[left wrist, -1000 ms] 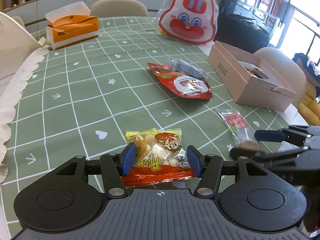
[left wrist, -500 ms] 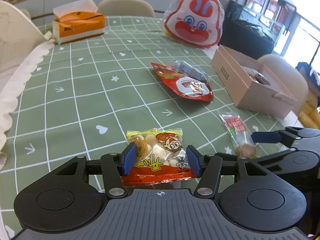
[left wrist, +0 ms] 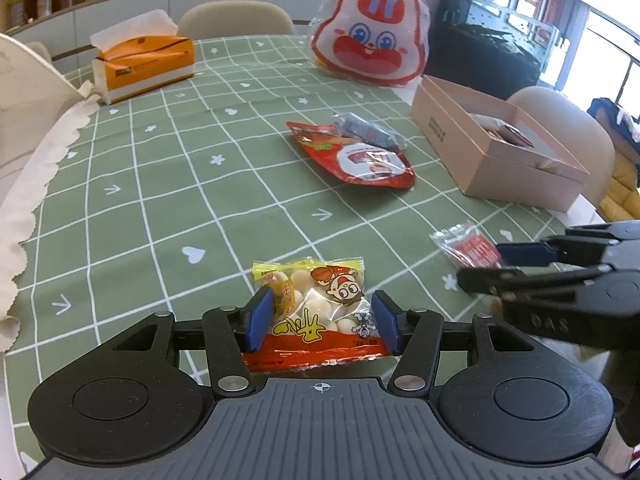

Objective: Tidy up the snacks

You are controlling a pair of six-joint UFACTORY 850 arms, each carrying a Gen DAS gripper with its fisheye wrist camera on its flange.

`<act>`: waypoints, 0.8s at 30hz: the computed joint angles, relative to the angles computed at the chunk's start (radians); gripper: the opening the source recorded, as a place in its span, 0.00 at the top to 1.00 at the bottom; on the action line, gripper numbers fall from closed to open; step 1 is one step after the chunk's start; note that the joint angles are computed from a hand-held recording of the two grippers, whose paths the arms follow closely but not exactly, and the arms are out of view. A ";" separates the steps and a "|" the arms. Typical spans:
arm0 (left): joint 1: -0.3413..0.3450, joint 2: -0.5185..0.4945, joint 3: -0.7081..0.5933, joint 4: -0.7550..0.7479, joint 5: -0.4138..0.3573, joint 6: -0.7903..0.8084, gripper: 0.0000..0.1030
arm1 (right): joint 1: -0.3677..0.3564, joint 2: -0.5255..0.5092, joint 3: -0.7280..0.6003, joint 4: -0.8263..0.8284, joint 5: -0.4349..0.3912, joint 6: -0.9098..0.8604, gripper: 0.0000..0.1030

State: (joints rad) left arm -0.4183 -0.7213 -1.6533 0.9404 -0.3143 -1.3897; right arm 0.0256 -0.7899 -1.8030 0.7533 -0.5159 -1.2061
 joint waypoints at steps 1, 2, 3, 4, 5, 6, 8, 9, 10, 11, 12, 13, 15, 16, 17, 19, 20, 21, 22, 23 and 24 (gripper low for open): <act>-0.003 0.001 0.001 -0.003 0.002 0.006 0.43 | -0.006 0.011 0.015 0.001 -0.004 -0.007 0.61; -0.005 0.004 0.004 -0.008 0.008 0.014 0.44 | -0.012 0.019 0.027 0.003 -0.008 -0.011 0.61; -0.007 0.007 0.009 -0.010 0.017 0.017 0.45 | -0.018 0.029 0.041 0.005 -0.009 -0.018 0.61; -0.009 0.012 0.016 -0.012 0.029 0.020 0.45 | -0.023 0.039 0.055 0.008 -0.005 -0.027 0.61; -0.010 0.017 0.025 -0.005 0.039 0.012 0.46 | -0.026 0.047 0.068 0.011 0.001 -0.035 0.61; -0.012 0.024 0.038 0.020 0.049 -0.018 0.46 | -0.030 0.055 0.080 0.016 0.006 -0.046 0.61; -0.017 0.033 0.056 0.071 0.055 -0.078 0.46 | -0.036 0.064 0.096 0.035 0.015 -0.070 0.61; -0.020 0.037 0.062 0.091 0.055 -0.100 0.46 | -0.038 0.066 0.101 0.044 0.017 -0.075 0.61; -0.023 0.038 0.064 0.098 0.053 -0.107 0.45 | -0.041 0.067 0.104 0.053 0.017 -0.076 0.60; -0.024 0.038 0.065 0.105 0.051 -0.114 0.45 | -0.044 0.068 0.106 0.061 0.015 -0.076 0.60; -0.025 0.037 0.062 0.103 0.047 -0.114 0.45 | -0.047 0.070 0.110 0.071 0.015 -0.081 0.60; -0.024 0.033 0.056 0.084 0.044 -0.102 0.44 | -0.049 0.070 0.112 0.082 0.011 -0.089 0.60; -0.022 0.022 0.035 0.009 0.030 -0.034 0.42 | -0.055 0.072 0.120 0.110 0.009 -0.106 0.58; -0.023 0.014 0.018 -0.042 0.017 0.025 0.42 | -0.057 0.073 0.123 0.120 0.010 -0.109 0.57; -0.024 0.008 0.004 -0.088 0.002 0.083 0.43 | -0.059 0.075 0.128 0.130 0.011 -0.116 0.56; -0.029 -0.010 -0.034 -0.172 -0.039 0.185 0.43 | -0.062 0.077 0.134 0.143 0.017 -0.122 0.52; -0.029 -0.013 -0.043 -0.193 -0.049 0.208 0.42 | -0.063 0.076 0.134 0.146 0.018 -0.121 0.49; -0.029 -0.016 -0.049 -0.212 -0.054 0.224 0.41 | -0.065 0.075 0.134 0.151 0.016 -0.119 0.48; -0.028 -0.016 -0.050 -0.225 -0.051 0.232 0.40 | -0.067 0.074 0.133 0.158 0.015 -0.121 0.46; -0.026 -0.015 -0.048 -0.232 -0.045 0.234 0.39 | -0.068 0.074 0.135 0.168 0.017 -0.128 0.44; -0.024 -0.013 -0.043 -0.236 -0.036 0.233 0.39 | -0.069 0.073 0.137 0.176 0.018 -0.136 0.43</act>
